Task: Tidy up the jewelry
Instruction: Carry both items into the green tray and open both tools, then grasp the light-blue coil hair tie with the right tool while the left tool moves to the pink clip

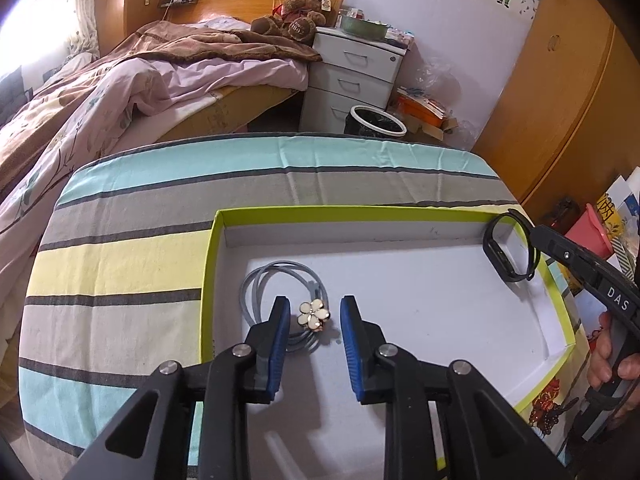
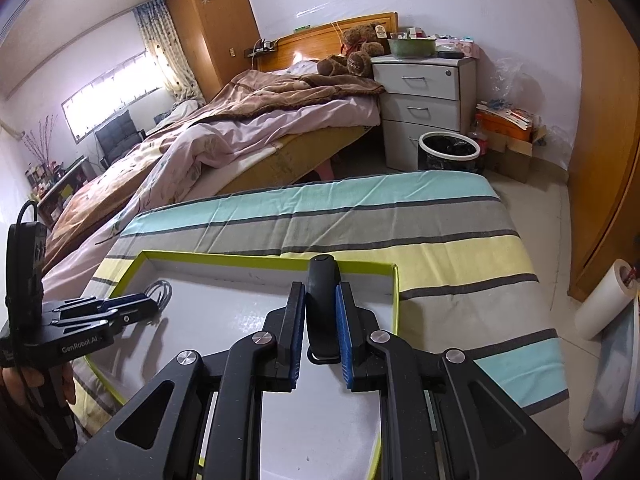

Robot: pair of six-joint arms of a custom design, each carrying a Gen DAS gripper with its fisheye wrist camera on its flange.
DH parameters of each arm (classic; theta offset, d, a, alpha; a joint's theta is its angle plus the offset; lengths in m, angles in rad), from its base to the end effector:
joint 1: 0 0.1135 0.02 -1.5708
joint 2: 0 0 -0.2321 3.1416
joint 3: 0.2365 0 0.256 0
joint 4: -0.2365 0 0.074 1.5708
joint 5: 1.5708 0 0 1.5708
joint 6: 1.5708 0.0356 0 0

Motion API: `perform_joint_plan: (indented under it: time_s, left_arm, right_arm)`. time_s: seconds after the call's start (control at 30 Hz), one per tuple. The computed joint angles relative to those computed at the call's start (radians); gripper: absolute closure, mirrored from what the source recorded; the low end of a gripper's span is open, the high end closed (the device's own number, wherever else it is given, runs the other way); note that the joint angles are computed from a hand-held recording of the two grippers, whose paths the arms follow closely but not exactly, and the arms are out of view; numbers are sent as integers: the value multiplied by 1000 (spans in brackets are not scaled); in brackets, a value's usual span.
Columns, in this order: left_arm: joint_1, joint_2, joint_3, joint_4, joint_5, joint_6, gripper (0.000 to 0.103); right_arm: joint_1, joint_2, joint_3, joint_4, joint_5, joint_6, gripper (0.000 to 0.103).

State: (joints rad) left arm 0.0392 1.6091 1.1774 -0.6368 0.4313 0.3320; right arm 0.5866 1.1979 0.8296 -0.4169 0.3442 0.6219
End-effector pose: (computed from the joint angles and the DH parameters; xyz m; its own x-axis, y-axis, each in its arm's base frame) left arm 0.3316 -0.0019 0.2026 -0.7740 0.2660 -0.5746 0.4419 0.8768 -0.1895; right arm 0.2276 0.1368 0.2200 -0.6663 0.2156 -0.7138 0.0811 0.9725 0.2181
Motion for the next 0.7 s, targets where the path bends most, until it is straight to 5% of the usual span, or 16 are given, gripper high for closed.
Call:
perform_joint_plan:
  time_s: [0.07,0.13,0.33,0.7]
  left_arm:
    - [2,-4,0,-5,4,-2,70]
    - [6,-13,-5,-7,17,-3,53]
    - [25,-77,-28,-32,55,9,51]
    - [159,-384,-191,-170,192,95,51]
  right_arm:
    - [1,-2,-1,-2,1,0,83]
    - [3,-1,0,-5,4,2,82]
    - [23,-42,-3,-28,16,9,61]
    - [250,-240,-41,-202,170,166,61]
